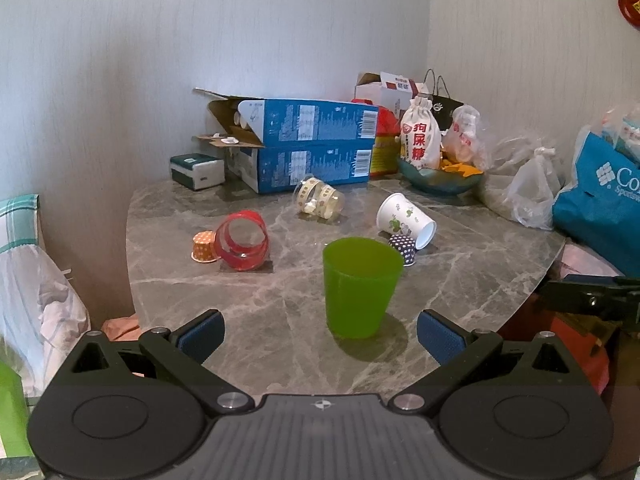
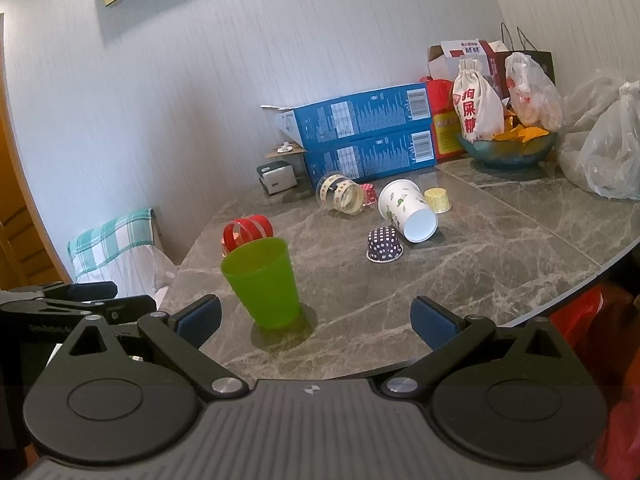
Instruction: Flip cup upright
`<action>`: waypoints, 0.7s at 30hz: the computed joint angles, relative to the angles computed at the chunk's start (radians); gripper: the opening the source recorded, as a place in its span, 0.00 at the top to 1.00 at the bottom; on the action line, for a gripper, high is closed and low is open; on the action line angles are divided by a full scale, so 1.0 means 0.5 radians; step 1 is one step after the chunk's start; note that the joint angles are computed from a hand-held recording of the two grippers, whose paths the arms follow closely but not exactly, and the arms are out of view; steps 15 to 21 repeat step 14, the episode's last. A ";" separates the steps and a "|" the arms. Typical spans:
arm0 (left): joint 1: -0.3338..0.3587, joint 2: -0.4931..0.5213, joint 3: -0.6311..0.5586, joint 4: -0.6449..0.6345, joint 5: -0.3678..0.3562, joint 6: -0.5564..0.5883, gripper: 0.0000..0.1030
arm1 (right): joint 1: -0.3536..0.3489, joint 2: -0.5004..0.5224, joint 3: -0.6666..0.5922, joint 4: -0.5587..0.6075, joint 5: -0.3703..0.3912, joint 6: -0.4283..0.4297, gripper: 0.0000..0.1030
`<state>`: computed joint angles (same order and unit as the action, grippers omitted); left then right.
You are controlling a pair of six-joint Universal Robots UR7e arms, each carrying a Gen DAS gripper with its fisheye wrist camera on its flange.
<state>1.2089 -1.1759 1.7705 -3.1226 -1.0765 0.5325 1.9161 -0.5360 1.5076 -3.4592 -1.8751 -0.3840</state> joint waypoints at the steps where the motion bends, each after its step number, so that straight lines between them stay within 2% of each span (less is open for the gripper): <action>1: -0.001 0.003 -0.001 -0.002 -0.003 0.003 0.00 | 0.000 0.002 -0.002 0.003 0.000 0.001 0.01; 7: 0.000 0.029 -0.026 -0.001 -0.005 0.002 0.00 | -0.003 0.008 -0.009 0.010 0.004 0.007 0.01; 13: -0.002 0.089 -0.040 -0.178 0.066 0.095 0.00 | -0.004 0.034 -0.046 0.048 0.001 0.015 0.01; 21: -0.002 0.097 -0.050 -0.179 0.072 0.102 0.00 | -0.006 0.043 -0.056 0.054 0.012 0.010 0.01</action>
